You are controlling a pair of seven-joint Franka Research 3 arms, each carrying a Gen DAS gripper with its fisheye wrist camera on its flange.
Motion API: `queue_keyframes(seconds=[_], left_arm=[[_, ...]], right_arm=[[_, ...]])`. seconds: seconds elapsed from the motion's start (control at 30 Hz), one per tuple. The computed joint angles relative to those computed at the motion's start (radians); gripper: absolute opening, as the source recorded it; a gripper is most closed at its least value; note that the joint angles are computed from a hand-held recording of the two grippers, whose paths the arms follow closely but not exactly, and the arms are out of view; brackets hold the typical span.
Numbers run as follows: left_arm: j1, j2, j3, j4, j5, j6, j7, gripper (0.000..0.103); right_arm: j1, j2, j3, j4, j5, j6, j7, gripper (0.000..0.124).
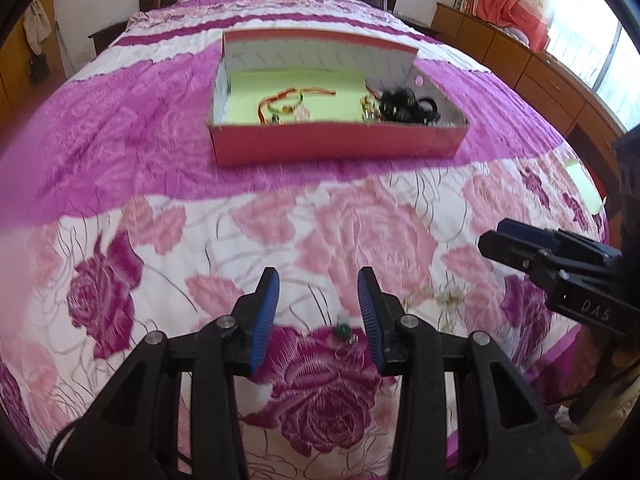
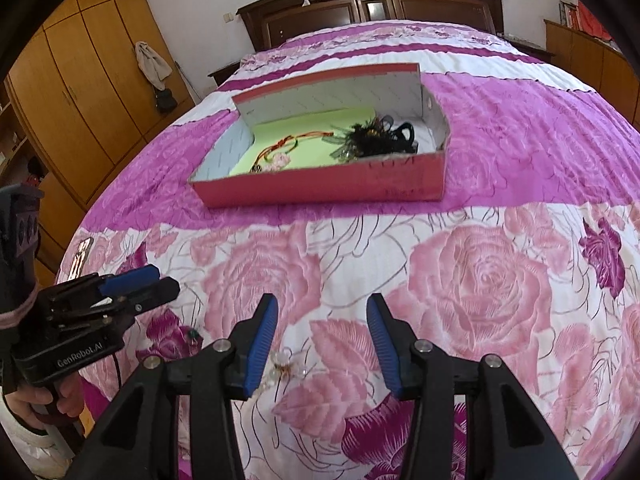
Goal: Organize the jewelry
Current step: 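Move both open tools back to the remaining jewelry, then grasp a green bead earring with the left gripper while the right grasps a white flower earring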
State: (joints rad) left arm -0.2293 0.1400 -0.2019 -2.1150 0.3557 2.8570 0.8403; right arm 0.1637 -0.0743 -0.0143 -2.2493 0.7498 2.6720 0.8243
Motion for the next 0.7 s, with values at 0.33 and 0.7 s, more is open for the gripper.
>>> queue_keyframes(seconds=[0.33, 0.7], left_arm=[[-0.006, -0.007, -0.02, -0.037, -0.046, 0.013, 0.059, 0.03], [-0.014, 0.031, -0.029, -0.022, -0.093, -0.006, 0.128, 0.004]], right_arm=[[0.004, -0.004, 0.003, -0.022, -0.021, -0.006, -0.003, 0.049], [0.005, -0.002, 0.004, -0.025, -0.024, -0.029, -0.006, 0.049]])
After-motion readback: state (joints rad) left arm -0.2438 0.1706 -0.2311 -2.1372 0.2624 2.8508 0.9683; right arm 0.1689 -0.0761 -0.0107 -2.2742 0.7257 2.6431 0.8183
